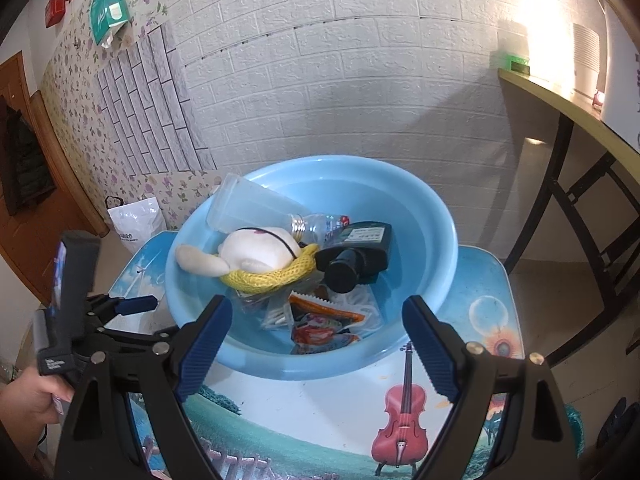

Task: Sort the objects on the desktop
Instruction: 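Move the left tool to the clear toothpick box and close on it, then lift the toothpick box with the left tool and carry it over the basin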

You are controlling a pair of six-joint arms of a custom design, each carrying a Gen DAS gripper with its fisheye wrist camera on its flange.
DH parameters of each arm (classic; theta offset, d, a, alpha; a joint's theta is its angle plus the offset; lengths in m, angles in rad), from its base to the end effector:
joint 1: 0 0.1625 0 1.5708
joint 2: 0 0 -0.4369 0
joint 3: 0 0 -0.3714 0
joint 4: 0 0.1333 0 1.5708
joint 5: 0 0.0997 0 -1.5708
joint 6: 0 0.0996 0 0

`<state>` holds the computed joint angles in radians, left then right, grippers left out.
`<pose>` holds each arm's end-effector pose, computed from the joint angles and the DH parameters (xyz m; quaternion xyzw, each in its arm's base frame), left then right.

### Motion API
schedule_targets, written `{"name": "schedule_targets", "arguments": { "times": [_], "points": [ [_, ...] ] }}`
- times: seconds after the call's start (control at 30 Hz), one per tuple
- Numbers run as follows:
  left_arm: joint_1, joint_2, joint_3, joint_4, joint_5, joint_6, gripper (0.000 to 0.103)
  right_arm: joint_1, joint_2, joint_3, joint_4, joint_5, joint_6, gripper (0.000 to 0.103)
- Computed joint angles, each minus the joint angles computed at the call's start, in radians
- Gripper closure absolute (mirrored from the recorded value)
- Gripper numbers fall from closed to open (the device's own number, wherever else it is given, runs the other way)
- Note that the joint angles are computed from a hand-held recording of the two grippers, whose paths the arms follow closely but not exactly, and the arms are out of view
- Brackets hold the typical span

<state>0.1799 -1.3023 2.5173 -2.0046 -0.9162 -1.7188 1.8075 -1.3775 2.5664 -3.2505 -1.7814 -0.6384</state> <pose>-0.2215 -0.2374 0.1093 -0.0221 0.8838 -0.2915 0.3652 0.1929 -0.3199 0.2077 0.3856 -0.8846 0.2164 0.1481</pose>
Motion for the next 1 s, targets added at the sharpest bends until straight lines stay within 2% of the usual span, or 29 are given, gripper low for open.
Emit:
{"name": "schedule_targets", "arguments": {
  "times": [0.13, 0.23, 0.27, 0.4, 0.57, 0.9, 1.0],
  "points": [
    [0.016, 0.015, 0.003, -0.045, 0.000, 0.031, 0.019, -0.011, -0.006, -0.006, 0.017, -0.003, 0.003, 0.014],
    [0.015, 0.029, -0.007, -0.025, 0.000, 0.027, 0.035, -0.018, -0.011, -0.009, 0.032, -0.002, 0.004, 0.015],
    [0.013, 0.023, -0.002, -0.027, 0.001, 0.025, 0.037, -0.020, -0.015, -0.010, 0.042, 0.000, 0.007, 0.015],
    [0.009, -0.008, 0.023, -0.060, -0.001, 0.020, 0.038, -0.020, -0.022, -0.004, 0.034, -0.002, 0.005, 0.014],
    [-0.008, 0.006, 0.006, -0.011, -0.024, -0.018, 0.038, -0.022, -0.044, -0.001, 0.052, -0.005, 0.003, 0.014],
    [-0.086, 0.017, -0.012, 0.054, -0.079, -0.102, 0.038, -0.037, -0.109, 0.011, 0.114, -0.025, 0.015, 0.014],
    [-0.097, 0.034, -0.017, 0.051, -0.095, -0.107, 0.038, -0.039, -0.120, 0.019, 0.105, -0.048, 0.006, 0.014]
  ]
}}
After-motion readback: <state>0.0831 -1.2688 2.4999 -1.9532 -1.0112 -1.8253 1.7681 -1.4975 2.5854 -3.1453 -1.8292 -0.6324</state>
